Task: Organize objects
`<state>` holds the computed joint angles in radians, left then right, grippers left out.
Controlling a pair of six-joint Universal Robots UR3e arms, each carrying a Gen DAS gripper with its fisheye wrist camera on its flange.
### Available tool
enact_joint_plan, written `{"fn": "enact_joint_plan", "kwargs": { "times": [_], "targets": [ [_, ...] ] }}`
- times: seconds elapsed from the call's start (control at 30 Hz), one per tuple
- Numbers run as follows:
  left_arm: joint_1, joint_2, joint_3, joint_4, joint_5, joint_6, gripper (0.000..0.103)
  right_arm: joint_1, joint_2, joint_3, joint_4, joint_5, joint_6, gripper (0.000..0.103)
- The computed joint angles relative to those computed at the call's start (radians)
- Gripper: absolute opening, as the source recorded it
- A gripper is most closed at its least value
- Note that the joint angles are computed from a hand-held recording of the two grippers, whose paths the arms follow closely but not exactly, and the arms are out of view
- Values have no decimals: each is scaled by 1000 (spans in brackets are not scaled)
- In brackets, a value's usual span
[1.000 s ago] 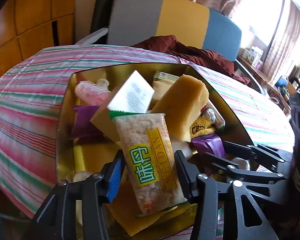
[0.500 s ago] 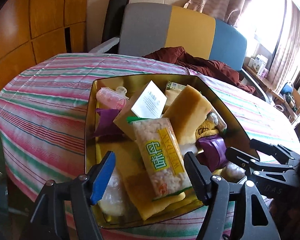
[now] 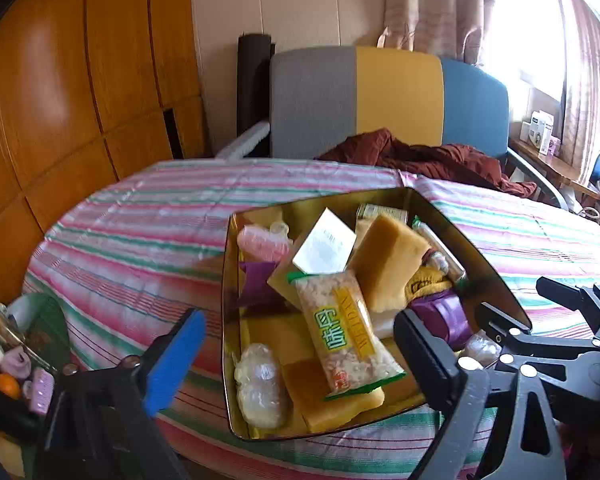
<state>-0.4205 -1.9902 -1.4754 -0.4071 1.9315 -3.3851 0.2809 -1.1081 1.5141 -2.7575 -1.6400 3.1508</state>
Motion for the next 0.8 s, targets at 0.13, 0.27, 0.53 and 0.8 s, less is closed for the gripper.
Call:
{"fn": "enact_joint_plan", "kwargs": {
  "times": [0.13, 0.27, 0.53, 0.8],
  "targets": [
    [-15, 6, 10, -13, 12, 1, 101, 8, -4, 0, 6, -16, -2, 86],
    [-19, 8, 20, -42, 9, -16, 102, 20, -2, -4, 11, -29, -1, 86],
    [-15, 27, 7, -65, -12, -62, 103, 24, -15, 7, 10, -48, 17, 86],
    [-14, 22, 16, -87, 2, -97, 103, 22, 2, -32, 33, -46, 18, 86]
  ]
}}
